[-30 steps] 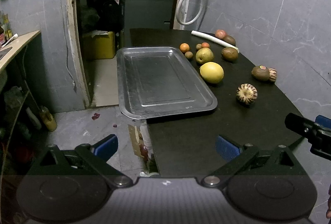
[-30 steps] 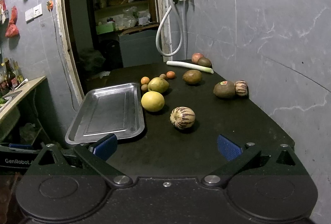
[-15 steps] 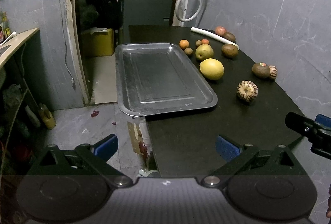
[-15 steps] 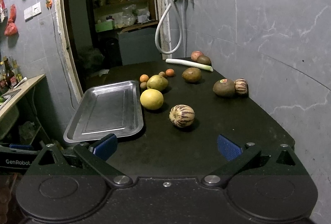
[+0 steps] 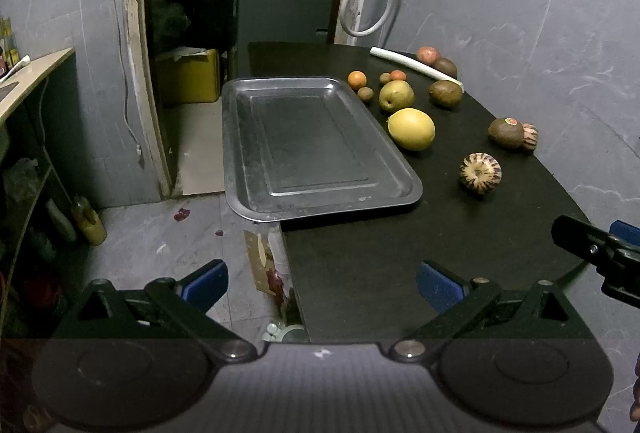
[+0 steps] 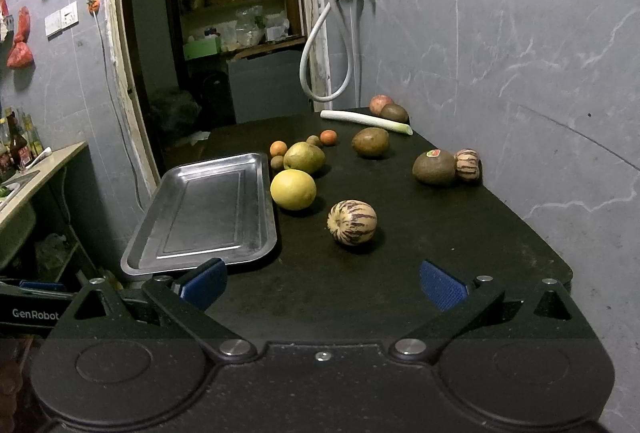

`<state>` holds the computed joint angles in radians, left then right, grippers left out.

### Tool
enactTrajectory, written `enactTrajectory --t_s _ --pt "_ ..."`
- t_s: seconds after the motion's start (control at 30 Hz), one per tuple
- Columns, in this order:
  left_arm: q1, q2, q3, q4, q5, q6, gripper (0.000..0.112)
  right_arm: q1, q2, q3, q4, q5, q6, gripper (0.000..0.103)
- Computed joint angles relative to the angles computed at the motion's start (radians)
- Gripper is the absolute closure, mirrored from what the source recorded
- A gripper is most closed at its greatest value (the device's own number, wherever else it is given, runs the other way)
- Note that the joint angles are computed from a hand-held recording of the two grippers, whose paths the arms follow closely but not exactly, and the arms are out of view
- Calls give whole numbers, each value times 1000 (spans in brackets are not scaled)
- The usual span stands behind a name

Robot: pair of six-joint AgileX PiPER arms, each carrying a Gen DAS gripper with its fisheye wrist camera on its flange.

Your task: Organize fruits

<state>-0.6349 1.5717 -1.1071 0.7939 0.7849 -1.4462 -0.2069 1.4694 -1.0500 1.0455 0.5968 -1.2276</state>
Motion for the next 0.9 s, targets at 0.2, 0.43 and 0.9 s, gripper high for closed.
enactTrajectory --t_s 0.2,0.43,0.9 --pt "14 7 -1 -12 -13 13 10 6 11 1 0 -10 -4 1" --pt "34 24 -9 -36 -29 36 10 28 37 -31 -55 -18 56 1" --pt "96 92 -54 -152 -71 139 10 46 116 -97 -140 -21 136 1"
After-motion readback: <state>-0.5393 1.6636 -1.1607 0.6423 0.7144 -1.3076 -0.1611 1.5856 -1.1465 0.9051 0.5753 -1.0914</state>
